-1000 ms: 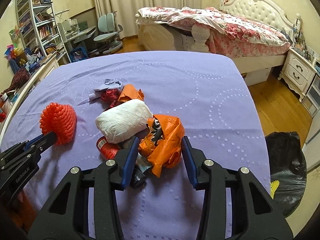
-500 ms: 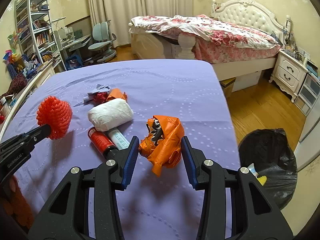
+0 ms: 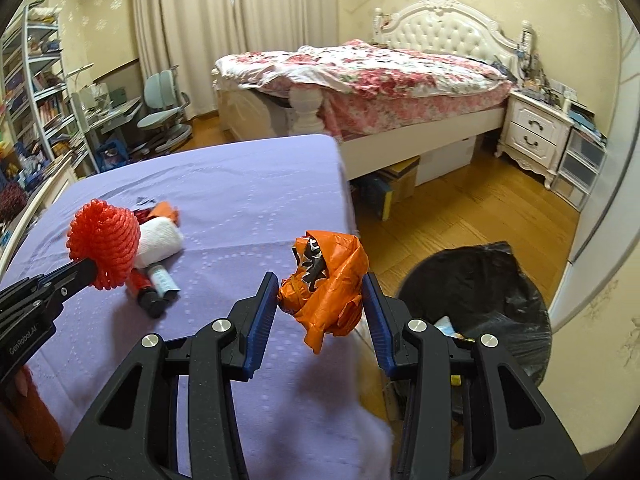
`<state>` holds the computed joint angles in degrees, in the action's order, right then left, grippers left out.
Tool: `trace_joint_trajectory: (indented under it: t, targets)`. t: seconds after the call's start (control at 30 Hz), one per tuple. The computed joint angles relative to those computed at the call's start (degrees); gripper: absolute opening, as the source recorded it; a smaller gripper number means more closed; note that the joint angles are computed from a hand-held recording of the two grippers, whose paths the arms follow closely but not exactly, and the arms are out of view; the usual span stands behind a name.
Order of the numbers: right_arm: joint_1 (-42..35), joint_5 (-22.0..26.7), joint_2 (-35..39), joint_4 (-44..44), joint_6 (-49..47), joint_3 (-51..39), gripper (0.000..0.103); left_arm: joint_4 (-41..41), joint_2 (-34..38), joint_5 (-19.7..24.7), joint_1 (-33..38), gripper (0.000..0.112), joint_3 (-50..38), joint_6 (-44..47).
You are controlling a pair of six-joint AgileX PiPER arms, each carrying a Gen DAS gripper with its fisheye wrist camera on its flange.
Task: Collect trash
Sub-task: 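Carry the net and bag over the black bin and open both grippers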
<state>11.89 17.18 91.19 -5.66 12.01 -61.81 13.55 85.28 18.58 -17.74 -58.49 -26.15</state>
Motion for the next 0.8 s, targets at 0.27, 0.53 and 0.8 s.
trace_joint_trajectory:
  t: [0.27, 0.53, 0.8]
  targets:
    - [-7.87, -1.28, -1.19, 3.55, -4.12, 1.93, 0.042, 3.92, 5.54, 0.5, -7.91, 0.018, -6.12, -4.02]
    - [-15.48, -2.76, -1.14, 10.49, -12.95, 3.28, 0.042, 5.5, 13.04, 2.59, -14.42, 0.018, -14.77, -4.28]
    - [-22.01, -3.17, 0.2, 22.99, -26.87, 3.79, 0.042, 6.1, 20.74, 5.6, -19.33, 0.018, -23.91, -3.32]
